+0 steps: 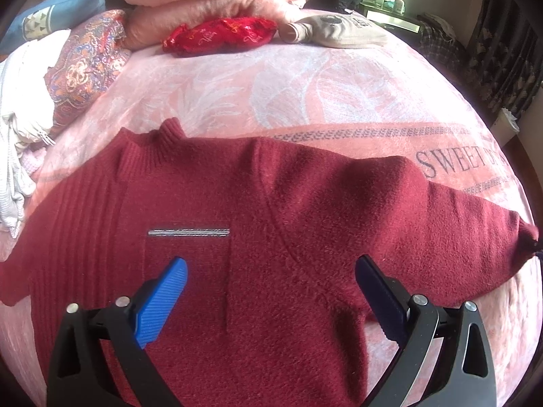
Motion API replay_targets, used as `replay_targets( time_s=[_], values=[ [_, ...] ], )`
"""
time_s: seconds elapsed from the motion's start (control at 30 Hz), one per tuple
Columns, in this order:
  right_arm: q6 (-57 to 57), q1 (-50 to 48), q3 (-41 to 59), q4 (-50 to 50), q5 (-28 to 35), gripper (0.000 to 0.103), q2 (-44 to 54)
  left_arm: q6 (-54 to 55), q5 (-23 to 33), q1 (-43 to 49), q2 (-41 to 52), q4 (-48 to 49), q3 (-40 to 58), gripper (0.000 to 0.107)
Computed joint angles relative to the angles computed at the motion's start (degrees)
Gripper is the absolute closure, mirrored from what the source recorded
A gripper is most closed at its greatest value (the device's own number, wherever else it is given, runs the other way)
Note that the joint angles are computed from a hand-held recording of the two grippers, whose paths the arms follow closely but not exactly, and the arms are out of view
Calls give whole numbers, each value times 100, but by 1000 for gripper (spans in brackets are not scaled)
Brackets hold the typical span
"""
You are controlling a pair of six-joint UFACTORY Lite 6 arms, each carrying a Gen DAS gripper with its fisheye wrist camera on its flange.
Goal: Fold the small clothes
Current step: 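Move the right tool to the sweater's sleeve cuff and grasp it, then carry the sleeve cuff with the right tool across the sweater body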
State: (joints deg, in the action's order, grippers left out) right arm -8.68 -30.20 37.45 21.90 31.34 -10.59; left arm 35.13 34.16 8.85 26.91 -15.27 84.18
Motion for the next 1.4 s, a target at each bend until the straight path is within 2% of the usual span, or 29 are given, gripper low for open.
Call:
replay_targets(
  time_s=[0.1,0.17,0.3,0.37,0.57,0.63,0.73,0.77,0.8,0.87,1.1,1.2,1.33,1.4],
  values=[
    [1367,1011,217,-925,67,84,-589,214,174,325,170,-89,288,8],
    [2220,1784,634,-1385,39,84,-431,294,306,544,353,-104,584,8],
    [4093,3579,1821,-2627,136,84,441,404,702,948,785,-146,1306,8],
    [4590,4227,2346,-2878,146,84,933,473,876,1094,979,-168,1627,8],
    [5043,5683,4542,-2940,90,84,3051,627,1216,1393,1509,-198,2467,8],
    [4848,5930,5373,-2712,154,83,3809,631,1378,1462,1688,-228,2727,8],
    [3814,6036,6133,-1491,148,68,4646,656,1556,1516,1889,-270,2975,8],
    [3422,6022,6112,-1034,70,65,4686,685,1607,1533,1938,-289,3021,8],
    [3027,6009,5972,-558,-27,57,4610,711,1671,1536,1980,-320,3044,8],
    [2500,5927,5251,125,-471,52,4080,802,1797,1548,2028,-425,3053,8],
    [2409,5313,3009,117,-1038,50,2349,987,2007,1200,1684,-876,2186,8],
    [2031,5189,2330,449,-1294,50,1986,876,2239,872,1690,-983,2029,8],
    [1495,5141,1796,885,-1488,50,1682,689,2193,458,1680,-992,1804,8],
    [1627,5178,1628,688,-1578,50,1573,658,2208,309,1705,-1032,1762,18]
  ],
)
